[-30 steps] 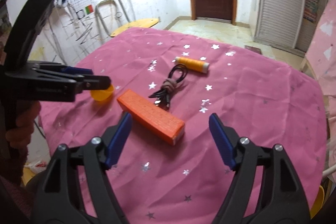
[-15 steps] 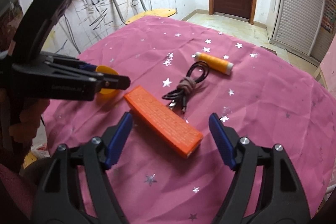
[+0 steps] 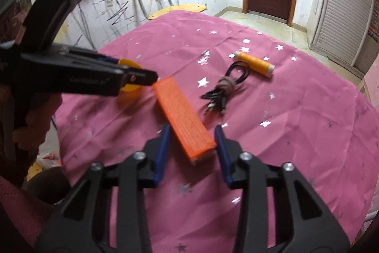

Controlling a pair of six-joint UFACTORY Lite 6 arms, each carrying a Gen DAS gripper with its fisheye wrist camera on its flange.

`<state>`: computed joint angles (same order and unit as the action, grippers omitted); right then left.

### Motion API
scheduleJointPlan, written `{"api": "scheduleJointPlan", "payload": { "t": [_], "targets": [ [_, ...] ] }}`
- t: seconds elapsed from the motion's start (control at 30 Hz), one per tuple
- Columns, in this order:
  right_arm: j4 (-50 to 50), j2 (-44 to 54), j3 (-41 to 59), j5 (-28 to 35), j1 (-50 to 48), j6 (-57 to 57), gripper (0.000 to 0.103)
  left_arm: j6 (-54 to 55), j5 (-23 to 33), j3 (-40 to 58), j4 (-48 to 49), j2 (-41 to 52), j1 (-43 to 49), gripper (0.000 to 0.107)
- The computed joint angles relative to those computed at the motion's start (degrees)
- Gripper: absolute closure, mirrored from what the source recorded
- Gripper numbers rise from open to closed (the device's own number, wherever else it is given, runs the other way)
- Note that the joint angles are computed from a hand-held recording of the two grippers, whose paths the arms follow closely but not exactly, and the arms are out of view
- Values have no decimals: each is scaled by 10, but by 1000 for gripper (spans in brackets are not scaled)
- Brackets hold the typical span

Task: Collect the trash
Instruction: 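Grasp the yellow cup with the left tool while the right tool grasps the orange block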

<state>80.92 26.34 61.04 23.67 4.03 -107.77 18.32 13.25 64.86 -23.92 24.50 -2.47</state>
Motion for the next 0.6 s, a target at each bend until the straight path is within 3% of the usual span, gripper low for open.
{"api": "scheduleJointPlan", "payload": {
  "t": [0.17,0.3,0.6],
  "targets": [
    [14,-1,-10,-14,14,-7,73,-1,-7,-25,0,-25,6,73],
    [44,3,-9,-30,28,-29,80,-5,-13,-41,5,-43,12,73],
    [104,-36,-37,-8,22,-72,81,-39,-17,-64,36,-80,19,73]
  ]
}}
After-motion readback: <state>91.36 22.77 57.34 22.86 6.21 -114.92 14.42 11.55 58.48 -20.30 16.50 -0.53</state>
